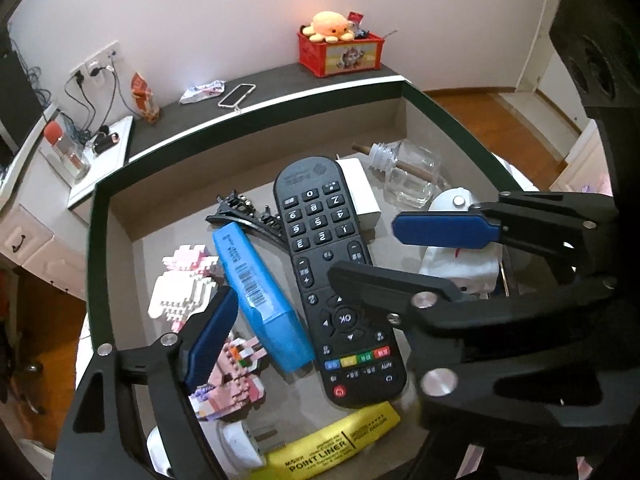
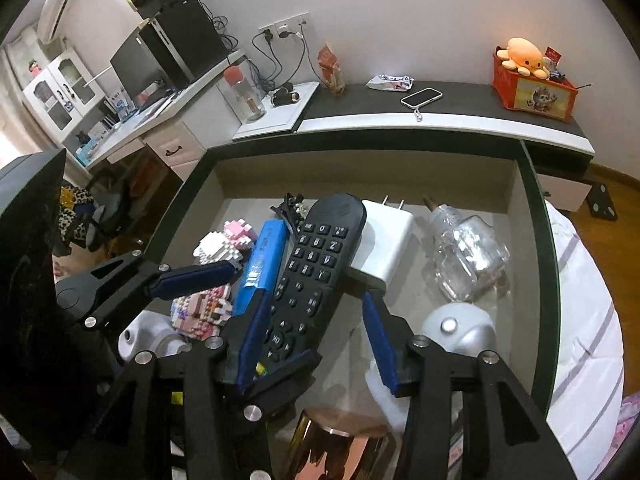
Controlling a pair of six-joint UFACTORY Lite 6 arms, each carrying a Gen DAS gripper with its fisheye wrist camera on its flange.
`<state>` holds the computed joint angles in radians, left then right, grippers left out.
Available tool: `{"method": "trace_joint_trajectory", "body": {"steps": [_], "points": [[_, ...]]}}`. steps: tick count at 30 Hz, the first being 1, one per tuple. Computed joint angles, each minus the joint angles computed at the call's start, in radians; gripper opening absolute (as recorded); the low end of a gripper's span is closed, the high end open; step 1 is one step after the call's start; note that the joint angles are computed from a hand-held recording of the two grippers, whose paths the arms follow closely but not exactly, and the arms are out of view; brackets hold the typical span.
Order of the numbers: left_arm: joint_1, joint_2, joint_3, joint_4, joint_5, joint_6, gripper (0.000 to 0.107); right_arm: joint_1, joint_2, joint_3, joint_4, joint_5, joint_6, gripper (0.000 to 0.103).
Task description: Organize rigid objects
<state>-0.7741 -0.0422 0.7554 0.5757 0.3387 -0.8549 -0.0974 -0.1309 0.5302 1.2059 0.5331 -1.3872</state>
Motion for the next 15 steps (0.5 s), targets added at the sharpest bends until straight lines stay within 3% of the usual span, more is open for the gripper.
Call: {"method": "trace_joint_trajectory", "body": {"steps": [3,7,12,15], "points": [[-0.019,-0.043,-0.033,0.054,0.015,-0.068,0.088,0.000,-0.049,-0.027,-0.016,0.004,0.020,0.052],[-0.060,-0.121,-0.081,0.149,0.055,-0.195,0.099,-0.015,-0.136,-0.071,-0.056,0.015,0.061,0.065],[-0.114,-0.207,-0.133,0.198,0.114,-0.301,0.101,-0.016,-0.256,-0.115,-0.145,0.022,0.161,0.080],[-0.187,-0.285,-0.171,0.268,0.218,-0.444,0.102,-0.020,-0.349,-0.150,-0.226,0.028,0.246,0.080]]}}
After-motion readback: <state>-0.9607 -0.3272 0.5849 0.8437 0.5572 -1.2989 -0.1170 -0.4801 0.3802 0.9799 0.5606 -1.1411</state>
